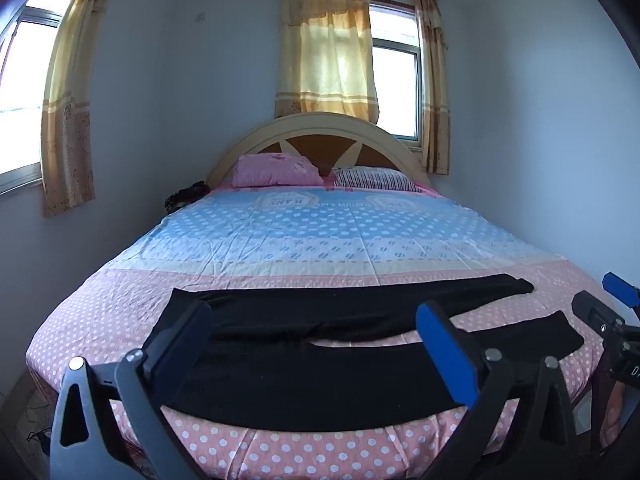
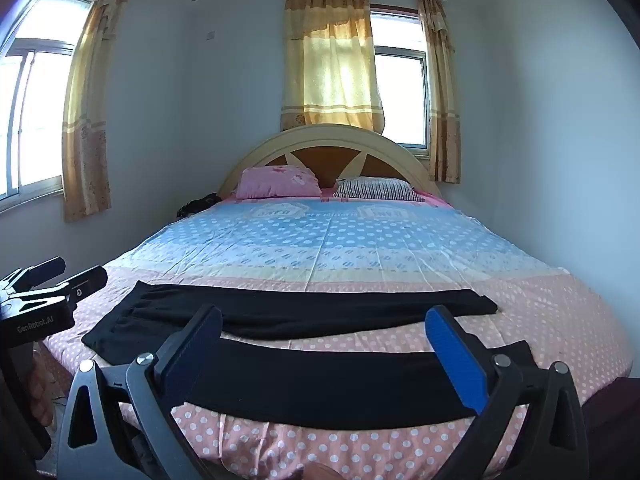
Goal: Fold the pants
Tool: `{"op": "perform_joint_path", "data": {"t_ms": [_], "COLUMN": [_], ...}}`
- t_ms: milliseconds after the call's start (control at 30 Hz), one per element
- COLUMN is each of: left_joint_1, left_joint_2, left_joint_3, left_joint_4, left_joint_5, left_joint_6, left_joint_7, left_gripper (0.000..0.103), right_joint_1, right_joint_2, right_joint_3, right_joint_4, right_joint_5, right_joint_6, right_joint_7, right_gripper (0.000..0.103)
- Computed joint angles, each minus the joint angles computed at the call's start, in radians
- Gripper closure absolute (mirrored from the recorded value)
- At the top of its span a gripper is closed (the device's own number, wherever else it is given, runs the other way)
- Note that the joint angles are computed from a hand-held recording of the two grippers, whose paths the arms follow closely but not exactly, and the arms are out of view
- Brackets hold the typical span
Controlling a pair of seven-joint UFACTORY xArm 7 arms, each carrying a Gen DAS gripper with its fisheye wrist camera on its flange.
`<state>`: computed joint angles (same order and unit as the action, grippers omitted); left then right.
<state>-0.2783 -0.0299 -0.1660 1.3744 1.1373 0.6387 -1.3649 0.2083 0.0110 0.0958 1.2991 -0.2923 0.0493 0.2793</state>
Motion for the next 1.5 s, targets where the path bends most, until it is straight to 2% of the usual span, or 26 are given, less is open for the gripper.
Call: {"op": "perform_joint_path", "data": {"t_ms": [100,133,267,333,400,567,1033,1133,1500], "left_joint_1": [-0.003,-0.005,-0.013,-0.012,-0.015,-0.007,0.006,0.009,0.012], "left_joint_2": [0.008,0.002,0.009,0.013,0.019,0.002,-0.005,-0.005,-0.004], "left_joint_3": [-0.001,-0.003,-0.003,0.001,0.002,0.004,0.004,0.004,0.004], "left_joint_4": [0.010,0.002,0.009,0.017,0.027,-0.001,-0.009,-0.010,-0.007], "left_joint_5": [0.008,0.051,0.062,0.045,0.041,0.048,0.033,0.034,0.035], "left_joint_6": [0.015,0.015,0.036,0.037,0.043,0.033,0.028,0.024,0.023], "left_joint_7": [0.005,-0.036,-0.053,-0.040,-0.034,-0.043,-0.036,-0.035,-0.032], "left_gripper": [0.000,0.000,0.000,0.000,0.000,0.000,0.000,0.000,0.000], "right_joint_1": [-0.001,-0.002,0.002,0.003,0.001,0.003,-0.002,0.000,0.005], "right_joint_2": [0.001,0.001,0.004,0.011,0.011,0.003,0.004,0.009,0.013], "right_joint_3": [-0.004,-0.005,-0.002,-0.002,-0.002,-0.013,-0.008,-0.012,-0.017], "right_joint_4": [-0.005,-0.005,0.009,0.021,0.030,0.003,0.003,0.008,0.010], "right_joint_5": [-0.025,-0.031,-0.025,-0.033,0.008,-0.077,-0.090,-0.119,-0.110], "right_joint_6": [-0.020,-0.021,0.002,0.014,0.017,-0.017,-0.015,-0.015,-0.016], "right_joint_7": [0.020,0.023,0.011,0.013,-0.022,0.063,0.078,0.108,0.102], "right_gripper": [0.001,0.001,0.001,0.001,0.001,0.001,0.001,0.001,0.001]}}
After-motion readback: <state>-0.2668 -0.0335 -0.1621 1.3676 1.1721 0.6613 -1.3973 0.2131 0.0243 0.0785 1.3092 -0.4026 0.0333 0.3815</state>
